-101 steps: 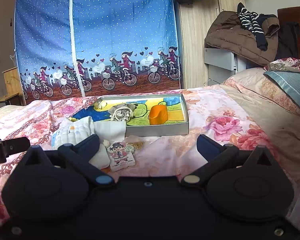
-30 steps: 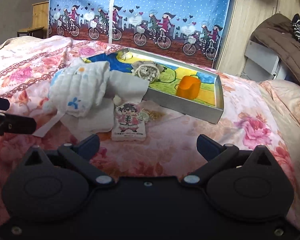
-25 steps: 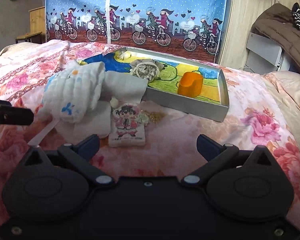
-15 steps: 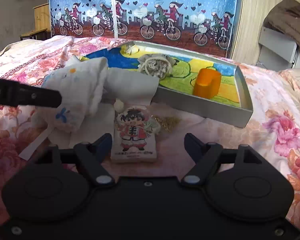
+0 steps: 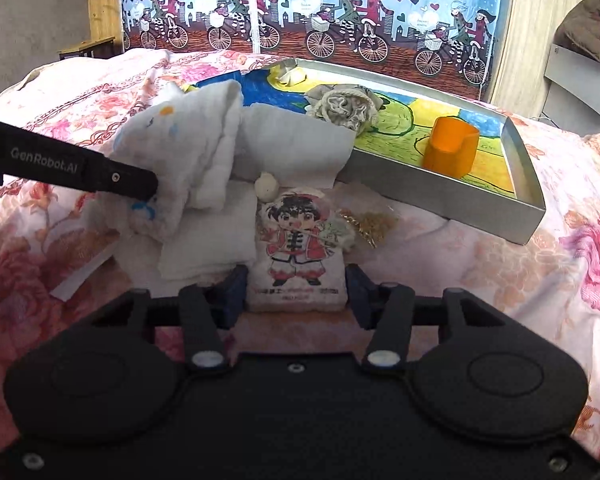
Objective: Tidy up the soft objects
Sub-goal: 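Grasp the white cloth with the left tool while the right tool grasps the cartoon card, then lift and carry the cloth toward the tray with the left tool while the right tool carries the card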
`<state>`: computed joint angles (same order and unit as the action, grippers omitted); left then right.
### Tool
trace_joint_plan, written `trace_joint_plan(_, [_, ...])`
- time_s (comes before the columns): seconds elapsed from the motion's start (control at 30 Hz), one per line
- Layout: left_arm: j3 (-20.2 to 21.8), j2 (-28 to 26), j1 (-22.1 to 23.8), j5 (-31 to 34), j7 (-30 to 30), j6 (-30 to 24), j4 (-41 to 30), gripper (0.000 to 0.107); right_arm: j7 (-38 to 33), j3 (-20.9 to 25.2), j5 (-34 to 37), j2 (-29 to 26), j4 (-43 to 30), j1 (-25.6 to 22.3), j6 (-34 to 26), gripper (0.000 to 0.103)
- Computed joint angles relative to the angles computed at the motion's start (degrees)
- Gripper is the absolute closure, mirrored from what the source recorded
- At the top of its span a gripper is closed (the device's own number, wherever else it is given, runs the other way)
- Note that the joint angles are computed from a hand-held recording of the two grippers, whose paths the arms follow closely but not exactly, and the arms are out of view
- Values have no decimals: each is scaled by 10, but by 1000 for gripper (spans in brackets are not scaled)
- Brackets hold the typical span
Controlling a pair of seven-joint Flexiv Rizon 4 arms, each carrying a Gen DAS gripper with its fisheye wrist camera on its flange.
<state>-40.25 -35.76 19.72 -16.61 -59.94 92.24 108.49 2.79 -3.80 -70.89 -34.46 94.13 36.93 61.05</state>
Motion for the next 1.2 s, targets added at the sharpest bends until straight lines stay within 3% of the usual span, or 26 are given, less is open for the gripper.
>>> trace_joint_plan(0.1, [-24, 5, 22, -2, 1, -1, 17, 91, -30, 9, 23, -1, -6, -3, -4, 60])
trace_joint_plan(0.3, [-95, 25, 93, 16, -8, 15, 69, 94, -74, 20, 58, 26, 9, 4, -29, 60])
trace_joint_plan(0.5, [-191, 51, 199, 61, -45, 25, 129, 94, -89, 40, 64, 59, 35, 5, -43, 60])
trace_joint_plan(0.7, [-266, 75, 288, 112, -85, 28, 177, 94, -103, 59, 117, 89, 59, -12, -14, 60])
trace_joint_plan(0.83, [-298, 85, 327, 143, -115, 36, 190, 94, -66, 46, 66, 113, 80, -11, -19, 60])
trace_joint_plan(0.97, [-302, 97, 337, 168, -142, 37, 184, 94, -48, 47, -1, 124, 85, -12, -52, 60])
trace_joint_plan(1.1, [-312, 103, 347, 181, -158, 39, 177, 94, -162, 55, -77, 110, 62, 19, -186, 60])
trace_joint_plan(1.2, [-316, 107, 348, 187, -166, 40, 175, 94, -189, 61, -108, 103, 58, 21, -213, 60])
